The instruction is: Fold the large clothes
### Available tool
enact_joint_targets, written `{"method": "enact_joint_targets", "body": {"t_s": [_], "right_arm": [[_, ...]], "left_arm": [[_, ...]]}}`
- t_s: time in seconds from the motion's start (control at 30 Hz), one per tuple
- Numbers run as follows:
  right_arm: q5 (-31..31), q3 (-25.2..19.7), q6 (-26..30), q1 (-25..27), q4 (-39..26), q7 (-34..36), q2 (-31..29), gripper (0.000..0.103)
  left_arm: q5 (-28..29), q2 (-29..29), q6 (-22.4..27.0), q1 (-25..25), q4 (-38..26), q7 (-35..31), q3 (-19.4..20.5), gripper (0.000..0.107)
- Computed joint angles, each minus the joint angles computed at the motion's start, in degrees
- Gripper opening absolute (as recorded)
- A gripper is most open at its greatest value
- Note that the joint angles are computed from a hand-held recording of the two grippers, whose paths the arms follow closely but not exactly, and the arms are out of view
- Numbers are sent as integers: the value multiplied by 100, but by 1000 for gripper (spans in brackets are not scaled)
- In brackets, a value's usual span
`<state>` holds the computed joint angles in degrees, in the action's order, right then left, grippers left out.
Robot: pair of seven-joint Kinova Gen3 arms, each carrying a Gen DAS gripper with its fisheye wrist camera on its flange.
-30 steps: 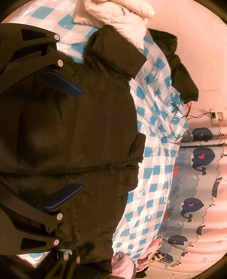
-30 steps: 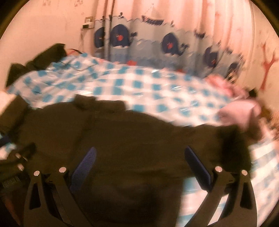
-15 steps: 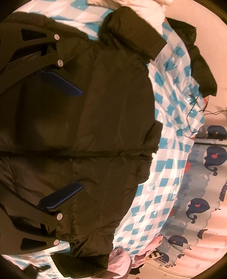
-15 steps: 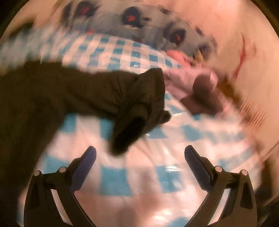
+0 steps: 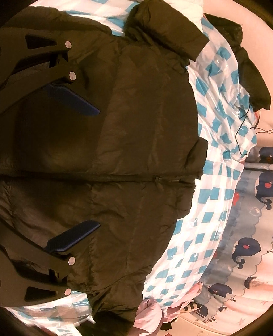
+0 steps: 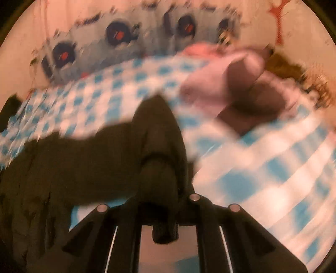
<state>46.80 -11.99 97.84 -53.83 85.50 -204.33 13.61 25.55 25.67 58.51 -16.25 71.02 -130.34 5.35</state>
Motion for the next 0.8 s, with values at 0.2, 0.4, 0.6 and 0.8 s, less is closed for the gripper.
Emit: {"method": "enact_joint_targets", "body": {"t_s": [0.2,0.4,0.6,0.8], "right_arm": [[-435,733,1051,552,138,1163,-995,38],[-1227,548,1230,1951,750,526,-1360,78],[-139,-473,1054,1178,420,-20,-686,86],[607,-1245,-98,1334,-504,102,383,92]], "left_arm": [[-152,9,-137,131,97,19,-20,96],[-276,-14,-259,204,189,15,-23,96],[-272,-32,-253,192,220,-6,-5,96],[-158,-271,-544,143,547,-376,35,96]]}}
